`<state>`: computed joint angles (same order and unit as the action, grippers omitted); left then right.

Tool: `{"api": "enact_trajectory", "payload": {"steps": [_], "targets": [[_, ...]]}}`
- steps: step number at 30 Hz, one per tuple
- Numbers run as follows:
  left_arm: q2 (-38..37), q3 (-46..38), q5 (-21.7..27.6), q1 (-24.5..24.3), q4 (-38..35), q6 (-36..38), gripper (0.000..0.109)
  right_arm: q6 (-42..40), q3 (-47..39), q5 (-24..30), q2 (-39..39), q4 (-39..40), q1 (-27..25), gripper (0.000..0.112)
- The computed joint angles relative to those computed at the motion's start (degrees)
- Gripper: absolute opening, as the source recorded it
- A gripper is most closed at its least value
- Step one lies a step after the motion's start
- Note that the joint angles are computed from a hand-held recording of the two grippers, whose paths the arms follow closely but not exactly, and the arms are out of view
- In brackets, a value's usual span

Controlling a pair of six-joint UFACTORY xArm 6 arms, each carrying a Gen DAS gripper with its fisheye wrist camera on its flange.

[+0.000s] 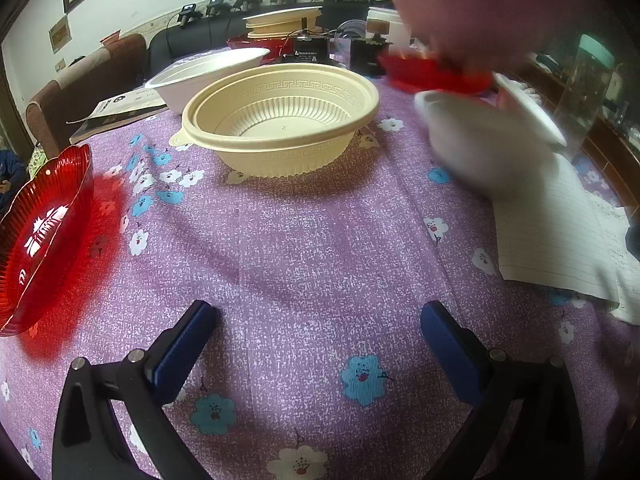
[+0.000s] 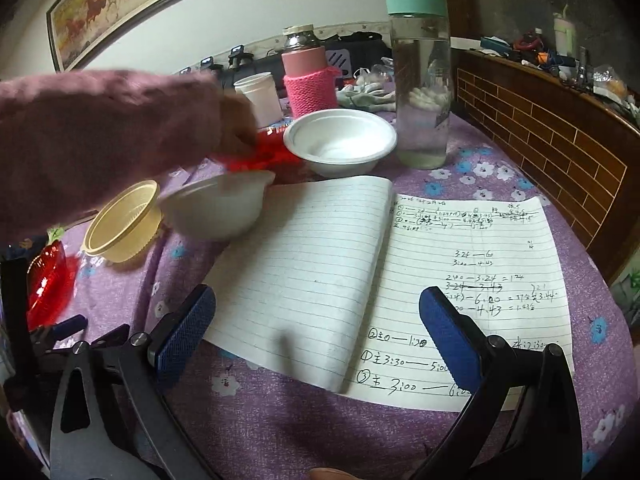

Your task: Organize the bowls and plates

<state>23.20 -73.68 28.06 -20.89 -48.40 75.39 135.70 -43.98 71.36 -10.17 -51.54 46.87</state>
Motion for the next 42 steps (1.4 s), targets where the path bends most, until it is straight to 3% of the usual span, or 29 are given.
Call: {"api": "enact_trajectory", "payload": {"steps": [11,18,42], "targets": [[0.0,0.0,0.0,0.0,0.0,0.0,0.103,2.2,-1.2,4.7,0.7,0.1,1.9,0.103],[-0.1,0.2,-0.3,-0.2,-0.1,0.1,0.103,1.8,-5.2,12.8,4.2,2.1,2.8,0.103],[0.0,0.1,-0.1,0.0,-0.2,0.3,0.103,2.5,-3.5,9.4,3.1,2.2,1.3,0.102]]}}
